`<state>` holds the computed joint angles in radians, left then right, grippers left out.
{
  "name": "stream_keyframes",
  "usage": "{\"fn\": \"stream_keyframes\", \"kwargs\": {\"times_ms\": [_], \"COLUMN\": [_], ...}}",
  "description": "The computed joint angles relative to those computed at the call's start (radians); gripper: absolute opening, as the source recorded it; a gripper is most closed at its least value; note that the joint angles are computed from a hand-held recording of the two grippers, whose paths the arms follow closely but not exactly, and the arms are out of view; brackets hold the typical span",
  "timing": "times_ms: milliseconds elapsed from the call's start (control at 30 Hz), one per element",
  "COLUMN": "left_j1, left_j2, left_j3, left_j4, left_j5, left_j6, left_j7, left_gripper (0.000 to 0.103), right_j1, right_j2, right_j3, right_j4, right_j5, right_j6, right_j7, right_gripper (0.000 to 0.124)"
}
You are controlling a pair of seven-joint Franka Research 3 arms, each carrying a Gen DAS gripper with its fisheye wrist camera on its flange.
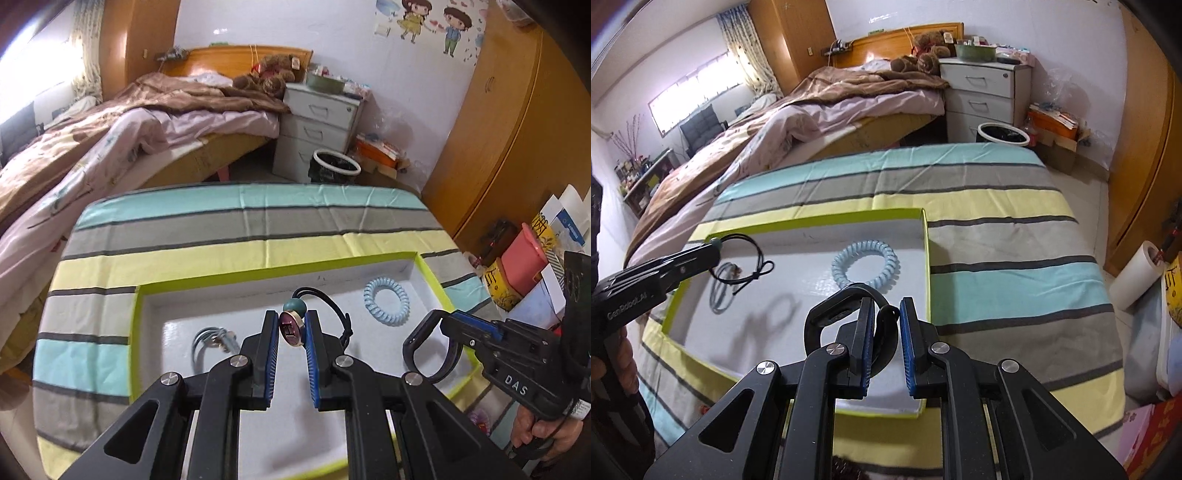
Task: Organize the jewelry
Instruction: 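Carry both held items into the tray and open both tools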
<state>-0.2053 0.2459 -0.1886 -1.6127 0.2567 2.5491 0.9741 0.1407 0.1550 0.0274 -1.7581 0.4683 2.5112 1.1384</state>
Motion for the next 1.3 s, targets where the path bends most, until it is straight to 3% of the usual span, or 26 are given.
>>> {"fn": "stream_keyframes", "kwargs": {"times_ms": [333,933,1133,1300], "left_j1": [-0.002,-0.008,-0.011,-0.009], "left_j2": [0.078,0.106,0.111,0.102], "left_j3": [0.000,0.003,0.004,0.002], "left_j4": [0.073,0.102,0.111,0.095], "left_j5": [-0.013,-0.023,-0.018,-0.026], "left_j6": [-0.050,-0.101,-0.105,-0.094], "left_j7": [0.021,0.017,0.018,0.014], "left_gripper": [0.014,0.014,0.017,0.027], "right_j1": [0.006,0.045,0.043,0.041], "right_j2": [0.025,0.017,0.012,0.008], "right_j3": [0.000,-0.011,-0.008,-0.006], "right_j4": [0.027,-0.011,-0.019,-0.023], "right_j5": [-0.047,-0.244,-0.242,-0.228], "right_j6": [-0.018,0.074,0.082,0.086], "right_j7": [-0.012,0.046,0.046,0.038], "right_gripper": [0.014,0.014,0.015,0.018]}}
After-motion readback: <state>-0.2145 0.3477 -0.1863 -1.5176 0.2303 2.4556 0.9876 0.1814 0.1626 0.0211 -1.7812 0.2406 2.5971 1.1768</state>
